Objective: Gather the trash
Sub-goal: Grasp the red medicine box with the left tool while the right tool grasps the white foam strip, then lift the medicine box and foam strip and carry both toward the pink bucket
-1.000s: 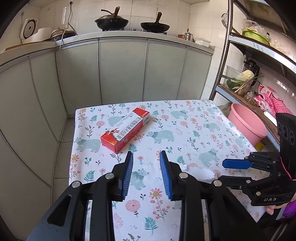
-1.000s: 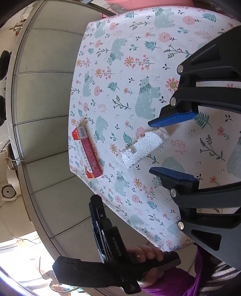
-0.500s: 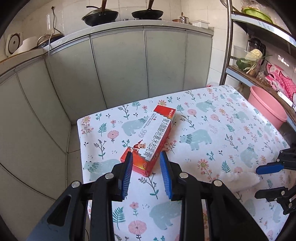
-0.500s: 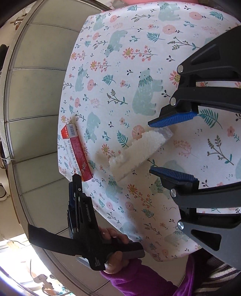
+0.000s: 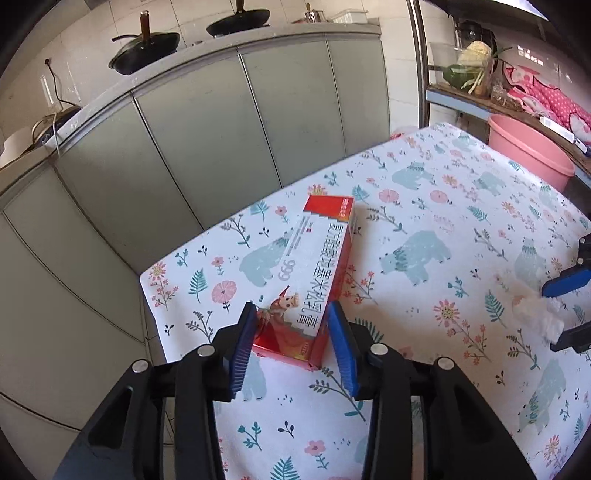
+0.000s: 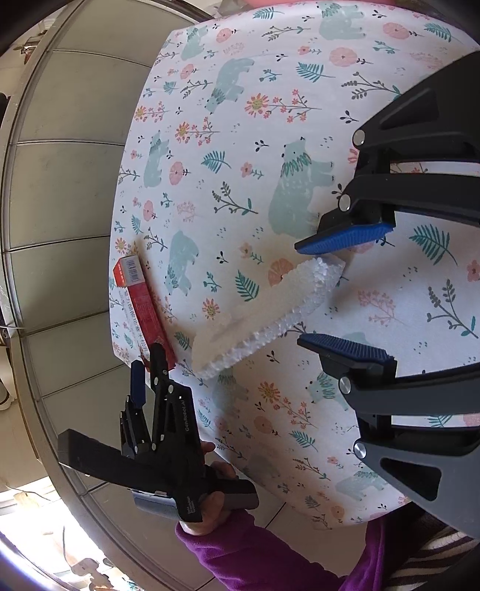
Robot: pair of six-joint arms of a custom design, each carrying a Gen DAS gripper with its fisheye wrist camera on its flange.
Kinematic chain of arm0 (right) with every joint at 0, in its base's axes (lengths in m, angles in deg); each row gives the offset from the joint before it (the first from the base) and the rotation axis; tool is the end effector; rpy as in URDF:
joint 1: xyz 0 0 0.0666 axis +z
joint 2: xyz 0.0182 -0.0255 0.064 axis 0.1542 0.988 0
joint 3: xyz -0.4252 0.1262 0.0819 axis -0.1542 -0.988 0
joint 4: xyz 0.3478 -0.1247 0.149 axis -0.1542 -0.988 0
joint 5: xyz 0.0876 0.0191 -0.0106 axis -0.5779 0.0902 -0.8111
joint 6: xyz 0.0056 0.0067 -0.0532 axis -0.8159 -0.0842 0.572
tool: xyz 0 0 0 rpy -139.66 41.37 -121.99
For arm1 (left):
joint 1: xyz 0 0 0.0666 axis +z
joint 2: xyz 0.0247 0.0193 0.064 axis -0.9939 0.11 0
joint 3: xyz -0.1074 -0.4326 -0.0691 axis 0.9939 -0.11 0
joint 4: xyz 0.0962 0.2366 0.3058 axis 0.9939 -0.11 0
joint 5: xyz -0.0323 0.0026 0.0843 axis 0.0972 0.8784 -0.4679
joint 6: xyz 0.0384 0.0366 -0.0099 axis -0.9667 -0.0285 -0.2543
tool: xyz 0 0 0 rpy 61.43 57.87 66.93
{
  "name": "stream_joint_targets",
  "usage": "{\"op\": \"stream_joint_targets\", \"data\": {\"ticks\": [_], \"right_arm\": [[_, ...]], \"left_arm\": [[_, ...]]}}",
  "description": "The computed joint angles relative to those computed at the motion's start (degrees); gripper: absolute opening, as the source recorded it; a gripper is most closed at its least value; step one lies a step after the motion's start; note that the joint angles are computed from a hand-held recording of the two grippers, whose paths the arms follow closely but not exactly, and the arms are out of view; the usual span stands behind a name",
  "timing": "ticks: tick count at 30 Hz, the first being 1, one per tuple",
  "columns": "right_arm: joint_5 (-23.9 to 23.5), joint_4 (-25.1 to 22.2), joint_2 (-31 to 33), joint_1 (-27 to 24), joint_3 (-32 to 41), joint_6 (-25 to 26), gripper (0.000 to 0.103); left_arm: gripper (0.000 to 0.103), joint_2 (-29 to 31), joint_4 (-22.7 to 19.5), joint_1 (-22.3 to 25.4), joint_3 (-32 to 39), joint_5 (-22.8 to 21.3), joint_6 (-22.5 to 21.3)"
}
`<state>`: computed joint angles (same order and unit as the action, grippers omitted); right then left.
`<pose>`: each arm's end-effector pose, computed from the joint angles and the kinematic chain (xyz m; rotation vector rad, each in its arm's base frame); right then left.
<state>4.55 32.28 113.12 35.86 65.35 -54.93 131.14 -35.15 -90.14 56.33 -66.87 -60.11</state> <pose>0.6149 0.3179 0.2488 -0.4267 2.4706 0.4358 0.6884 -0.0824 0.2704 0.7584 2.2765 0.0402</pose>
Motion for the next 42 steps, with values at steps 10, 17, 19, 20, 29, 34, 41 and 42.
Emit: {"op": "stream_joint_targets", "data": {"ticks": [10,17,19,20,29,34,41,42], "right_arm": [[-1.3,0.2,0.7,-0.3,1.0,-0.2,0.045],[-1.2,-0.5,1.3,-0.6,1.4,-0.9,0.024],[-1.4,-0.3,1.3,-0.8,1.2,-1.0,0.022],[-1.7,0.1,1.1,-0.9,0.8,-0.8,0.022],[-2.4,2.7,-1.1,-0.6,-2.7,-0.6,0.021],[-2.4,3.7,-1.6,-0.8,-3.5,-1.4,0.021],[-1.9,4.3,-2.4,-0.9,-4.2,-1.9,0.021],[-2.0,4.5,-2.5,-0.9,-4.3,-2.0,0.021]], "left_arm": [[0.046,0.8,0.5,0.7,0.8,1.2,1.8],[0.043,0.5,0.4,0.3,0.6,0.2,2.0],[0.042,0.3,0.5,0.1,0.3,-0.3,2.3],[0.042,0.1,0.3,0.2,0.2,0.1,2.9],[0.0,-4.2,-2.3,0.3,-3.9,5.4,8.8],[0.009,-5.3,-2.1,1.6,-3.8,7.3,14.4],[0.025,3.8,-14.8,4.9,10.5,13.4,32.3],[0.025,4.5,-15.5,5.1,11.2,14.7,33.8]]}}
